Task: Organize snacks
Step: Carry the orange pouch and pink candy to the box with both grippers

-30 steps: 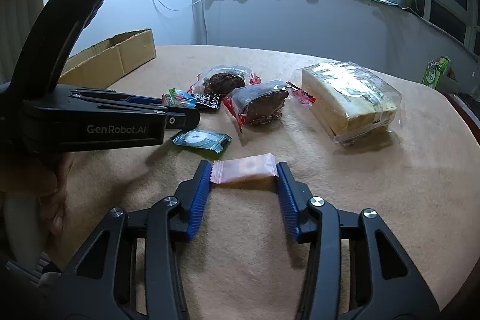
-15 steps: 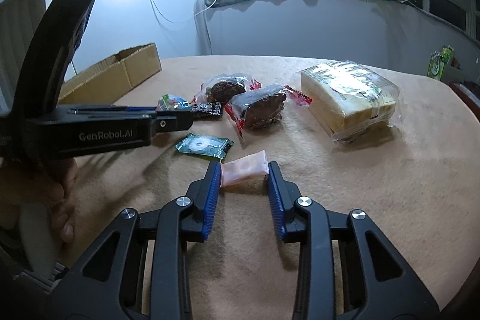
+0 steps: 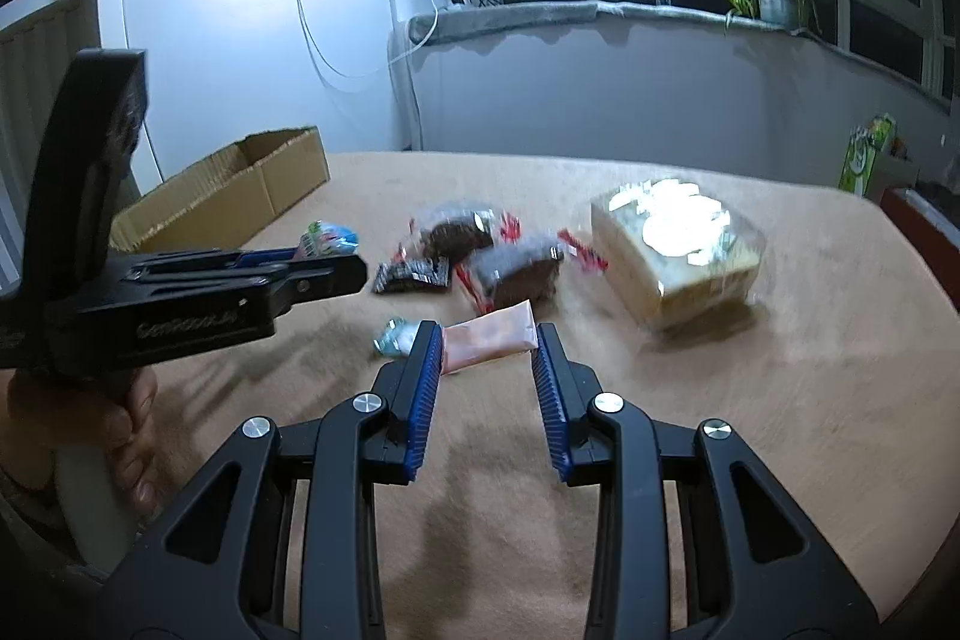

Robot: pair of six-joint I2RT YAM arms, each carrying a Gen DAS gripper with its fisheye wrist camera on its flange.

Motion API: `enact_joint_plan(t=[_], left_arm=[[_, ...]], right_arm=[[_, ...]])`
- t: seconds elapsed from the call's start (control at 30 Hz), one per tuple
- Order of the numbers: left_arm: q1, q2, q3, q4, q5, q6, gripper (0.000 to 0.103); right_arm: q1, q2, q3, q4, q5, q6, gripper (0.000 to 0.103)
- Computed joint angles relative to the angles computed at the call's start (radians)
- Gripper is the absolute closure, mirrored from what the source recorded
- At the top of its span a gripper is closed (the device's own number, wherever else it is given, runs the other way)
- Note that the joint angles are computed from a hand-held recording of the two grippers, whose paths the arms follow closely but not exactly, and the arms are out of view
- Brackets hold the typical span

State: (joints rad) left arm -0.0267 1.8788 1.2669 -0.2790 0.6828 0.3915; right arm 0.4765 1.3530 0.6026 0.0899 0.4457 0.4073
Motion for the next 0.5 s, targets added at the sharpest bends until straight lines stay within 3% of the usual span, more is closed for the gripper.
enact_joint_plan(t=[0.23, 0.5], left_arm=[[0.090, -0.040, 0.020, -0.014, 0.076, -0.025, 0.072], [0.208, -0.050, 0.034, 0.022, 0.132, -0.050, 0.072]], right_arm=[[0.052, 0.051, 0.138, -0.065, 0.040, -0.047, 0.071], [0.126, 0.217, 0.371, -0.099, 0.048, -0.130, 0.071]])
